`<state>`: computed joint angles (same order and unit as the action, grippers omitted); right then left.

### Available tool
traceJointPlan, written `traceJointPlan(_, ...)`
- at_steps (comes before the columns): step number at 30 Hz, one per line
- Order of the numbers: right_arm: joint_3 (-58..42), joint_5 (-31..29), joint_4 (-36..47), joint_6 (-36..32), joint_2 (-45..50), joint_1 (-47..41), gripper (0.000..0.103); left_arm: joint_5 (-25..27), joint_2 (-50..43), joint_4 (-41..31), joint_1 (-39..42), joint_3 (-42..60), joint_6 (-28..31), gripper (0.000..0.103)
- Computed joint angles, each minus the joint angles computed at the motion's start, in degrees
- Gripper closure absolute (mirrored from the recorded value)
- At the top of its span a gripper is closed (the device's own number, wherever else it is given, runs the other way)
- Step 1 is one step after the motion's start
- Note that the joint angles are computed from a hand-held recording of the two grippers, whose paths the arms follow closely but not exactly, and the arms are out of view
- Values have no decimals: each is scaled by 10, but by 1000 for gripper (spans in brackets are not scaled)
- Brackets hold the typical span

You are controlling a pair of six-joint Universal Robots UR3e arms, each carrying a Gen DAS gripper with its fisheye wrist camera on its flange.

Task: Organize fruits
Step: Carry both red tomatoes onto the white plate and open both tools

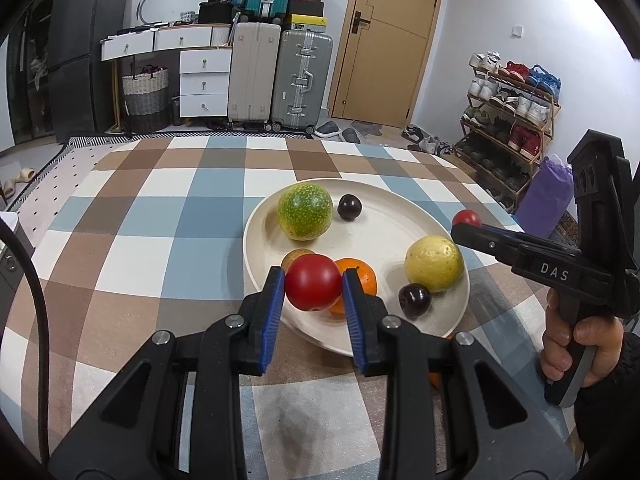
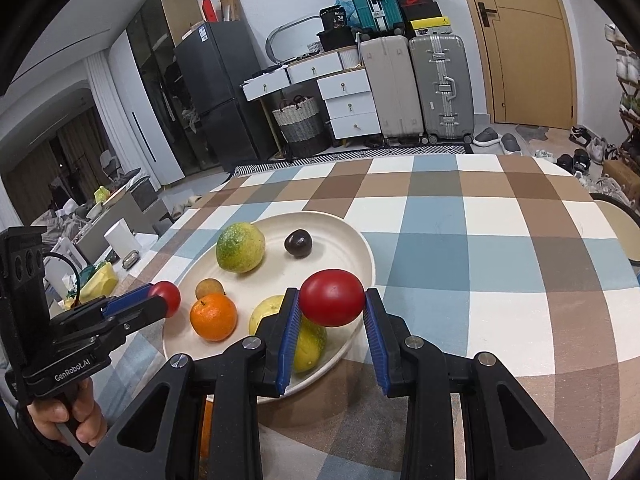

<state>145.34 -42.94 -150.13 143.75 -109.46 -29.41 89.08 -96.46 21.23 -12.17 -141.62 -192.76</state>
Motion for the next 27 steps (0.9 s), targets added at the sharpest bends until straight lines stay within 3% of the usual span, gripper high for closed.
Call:
traceJointPlan(6,-1,4,0,0,1,4,71,-5,-2,3,2,0,3,76)
traceJointPlan(10,2,23,24,-19,-13,-3,57,-2,0,-2,-1,1,1,76)
traceJointPlan(20,23,47,70,-65,-78,-22,51,1,-1,-6,-6,4,1,76)
traceJointPlan(24,30,53,108,-83,-111,-39,32,3,-5,-6,-9,6,0,76)
traceJointPlan(27,31,55,124,-94,-127,-46,28,3,-6,-10,-11,8,-1,76)
